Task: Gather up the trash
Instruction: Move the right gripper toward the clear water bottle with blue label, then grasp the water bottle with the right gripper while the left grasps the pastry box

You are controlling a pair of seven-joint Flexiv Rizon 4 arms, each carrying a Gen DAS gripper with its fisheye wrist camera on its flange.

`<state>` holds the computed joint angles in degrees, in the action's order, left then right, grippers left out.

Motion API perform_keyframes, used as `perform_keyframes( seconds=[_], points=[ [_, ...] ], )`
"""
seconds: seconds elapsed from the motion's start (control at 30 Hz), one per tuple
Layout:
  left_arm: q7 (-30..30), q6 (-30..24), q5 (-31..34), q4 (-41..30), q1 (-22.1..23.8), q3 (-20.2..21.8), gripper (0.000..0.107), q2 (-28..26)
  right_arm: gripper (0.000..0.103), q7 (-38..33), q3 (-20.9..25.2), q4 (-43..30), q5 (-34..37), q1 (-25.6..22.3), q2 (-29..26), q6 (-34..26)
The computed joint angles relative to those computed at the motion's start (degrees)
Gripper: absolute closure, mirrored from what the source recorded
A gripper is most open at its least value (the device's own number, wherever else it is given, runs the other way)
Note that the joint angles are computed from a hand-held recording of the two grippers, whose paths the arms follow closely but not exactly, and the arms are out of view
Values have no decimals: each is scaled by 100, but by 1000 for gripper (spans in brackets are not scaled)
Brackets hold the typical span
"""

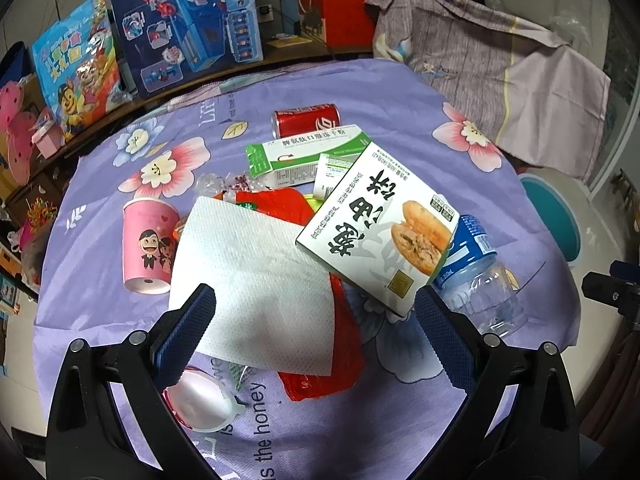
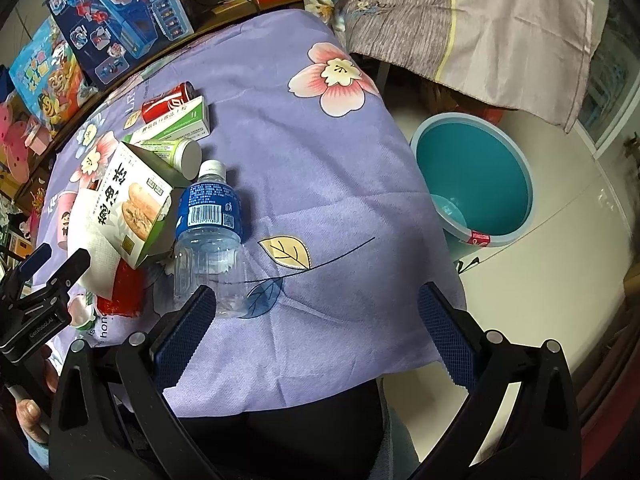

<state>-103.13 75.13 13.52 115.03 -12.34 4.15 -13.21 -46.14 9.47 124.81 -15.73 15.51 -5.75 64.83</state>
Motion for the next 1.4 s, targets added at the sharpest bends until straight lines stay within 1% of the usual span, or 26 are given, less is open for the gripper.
perform_keyframes(
  seconds=[0.3, 0.67, 0.8, 0.87, 0.93, 1.0, 1.17, 1.23, 1.37, 1.4],
  points=[
    [206, 64, -195, 83, 79, -58, 7, -45, 6, -45, 2, -53, 49, 24, -56, -84],
    [542, 313, -454, 213, 110, -101, 7, -76, 6, -78, 12, -157, 81, 47, -129, -245],
    [715, 388, -560, 250, 139, -125, 7, -104, 6, -410, 85, -321, 491, 23, -212, -329],
    [840, 422, -630, 276, 169, -149, 7, -123, 6, -598, 117, -462, 716, 19, -272, -473],
    [1006, 487, -748, 332, 225, -198, 7, -132, 6, -676, 116, -540, 771, 43, -315, -505],
    [1321, 630, -998, 453, 361, -349, 7, -141, 6, -780, 127, -613, 798, 73, -362, -515],
    [2406, 947, -1907, 805, 782, -912, 7, -161, 6, -1445, 286, -1063, 1359, 98, -673, -740],
    [2852, 1054, -2292, 939, 955, -1145, 7, -160, 6, -1533, 280, -1217, 1372, 161, -806, -845],
    [3899, 1237, -3356, 1274, 1538, -1898, 7, -107, 6, -1774, 299, -1589, 1443, 244, -1110, -1011],
    [4004, 1216, -3468, 1271, 1533, -1895, 7, -114, 6, -1812, 294, -1694, 1432, 269, -1199, -1058]
  ],
)
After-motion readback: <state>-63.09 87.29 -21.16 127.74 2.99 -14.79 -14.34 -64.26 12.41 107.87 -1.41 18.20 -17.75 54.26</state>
